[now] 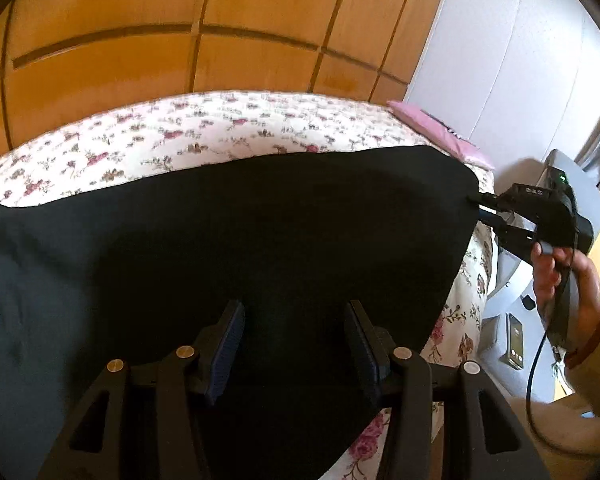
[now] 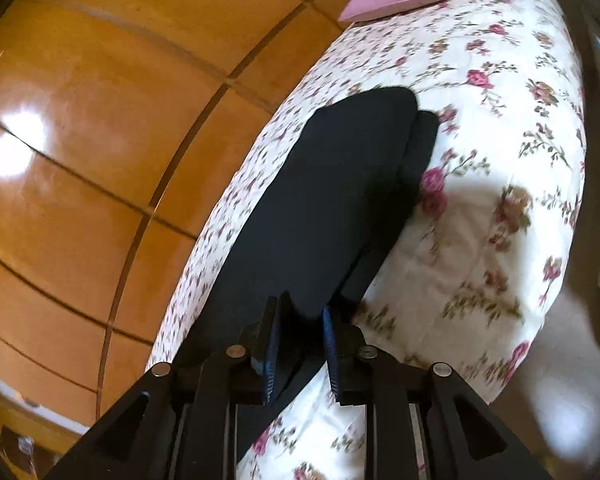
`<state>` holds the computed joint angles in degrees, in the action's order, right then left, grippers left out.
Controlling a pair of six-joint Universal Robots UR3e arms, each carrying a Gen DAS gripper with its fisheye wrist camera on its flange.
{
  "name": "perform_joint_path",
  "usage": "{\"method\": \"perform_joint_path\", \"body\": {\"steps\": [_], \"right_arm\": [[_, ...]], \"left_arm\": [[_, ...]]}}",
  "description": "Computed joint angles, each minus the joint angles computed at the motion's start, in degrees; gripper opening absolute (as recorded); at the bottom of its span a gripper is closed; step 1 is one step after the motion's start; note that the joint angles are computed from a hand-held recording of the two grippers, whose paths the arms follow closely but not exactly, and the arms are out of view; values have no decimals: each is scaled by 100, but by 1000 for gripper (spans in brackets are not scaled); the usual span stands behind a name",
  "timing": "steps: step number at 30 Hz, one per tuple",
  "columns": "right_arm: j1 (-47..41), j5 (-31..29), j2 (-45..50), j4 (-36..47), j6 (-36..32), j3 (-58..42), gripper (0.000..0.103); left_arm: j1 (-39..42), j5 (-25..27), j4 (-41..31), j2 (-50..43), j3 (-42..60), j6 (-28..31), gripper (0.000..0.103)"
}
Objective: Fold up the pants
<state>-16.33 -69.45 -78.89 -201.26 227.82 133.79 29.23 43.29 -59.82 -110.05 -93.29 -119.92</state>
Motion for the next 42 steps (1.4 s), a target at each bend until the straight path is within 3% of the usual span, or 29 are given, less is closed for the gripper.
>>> {"method": "perform_joint_path", "body": {"steps": [3,5,7,10,15,17,19,20,22,24,31,35,42], "right_arm": [[-337,43,-106,-71,42,134,24],[-552,-39,-31,-245,161,146,33],[-799,-4,179,-394,333,93,33],[-1157,431,467,-708,530,85,6],[-523,-902,19,-343,194,79,6],[-583,-751,183,-391,370,161,13],[-871,-314,434,-1182,739,525,20],[-1020,-135,525,-1650,939,740,28],[-1141,-186,430,-1968,1039,1034,38],[-1238,-149,366,-2066,965,1167,38],[-1427,431,605,-1921,615,854,54],[-1302,289,582,-1267,134,379,55],[-1436,472,1310,-1791,450,-110,50]], "left_arm": [[115,-44,-352,15,64,195,52],[190,-107,-567,-3,108,230,52],[216,-142,-595,10,77,197,52],[214,-112,-458,70,-31,141,52],[274,-102,-512,138,-99,205,53],[262,-52,-672,129,27,222,53],[260,-12,-846,113,179,227,53],[279,-10,-970,98,279,226,53],[289,-15,-989,46,387,134,53],[335,-14,-832,-52,501,-71,53],[579,-57,-469,-928,1710,-1522,53],[688,158,213,-1377,2115,-2215,54],[979,-231,452,-1684,2029,-2442,56]]}}
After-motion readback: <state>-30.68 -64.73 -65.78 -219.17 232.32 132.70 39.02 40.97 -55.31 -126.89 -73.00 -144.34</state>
